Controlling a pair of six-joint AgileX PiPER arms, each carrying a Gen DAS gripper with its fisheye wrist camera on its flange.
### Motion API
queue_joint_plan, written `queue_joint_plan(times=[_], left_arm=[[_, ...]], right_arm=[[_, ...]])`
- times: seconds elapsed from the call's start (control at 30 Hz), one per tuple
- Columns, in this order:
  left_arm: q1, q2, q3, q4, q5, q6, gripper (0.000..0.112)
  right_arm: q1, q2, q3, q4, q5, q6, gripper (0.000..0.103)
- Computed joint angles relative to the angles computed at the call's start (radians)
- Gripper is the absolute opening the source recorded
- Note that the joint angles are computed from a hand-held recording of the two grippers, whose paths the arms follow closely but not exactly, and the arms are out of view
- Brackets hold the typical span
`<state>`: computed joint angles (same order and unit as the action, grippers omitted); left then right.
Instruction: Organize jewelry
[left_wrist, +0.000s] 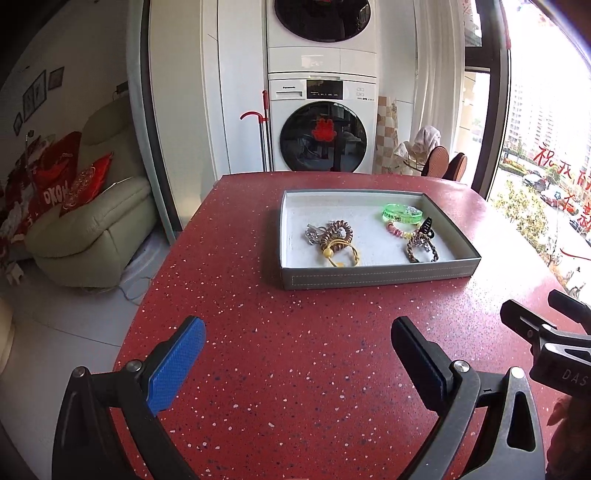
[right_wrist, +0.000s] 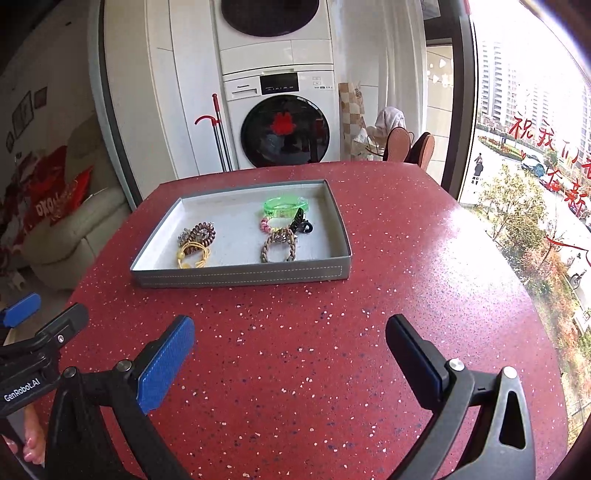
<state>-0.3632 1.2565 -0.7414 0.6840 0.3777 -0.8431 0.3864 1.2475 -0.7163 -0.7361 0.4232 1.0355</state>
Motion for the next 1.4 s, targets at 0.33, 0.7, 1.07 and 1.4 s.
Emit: queue_joint_plan(times=[0.33,0.7,1.07,1.4], left_arm=[[-0.001,0.091,-0.094,0.054,0.012,-0.042,0.103],[0.017,0.191,-0.15,0.13,-0.022,-0.116,0.103],[0.035,0.251,-0.176,0.137,-0.061,-0.119,0.103],[0.034,0.295,-0.183,0.206,-0.069,-0.193,0.103]], right_arm=[[-0.049,0.082,-0.104,0.052,-0.009,-0.092,0.103],[-0.052,0.15,-0.151,-0.045,-0.012,-0.015,0.103],[-0.058,0.203,-0.176,-0.021,-0.034,-0.04,0.103],[-0.063,0.229,-0.17,-0.073,-0.054,0.021,0.103]])
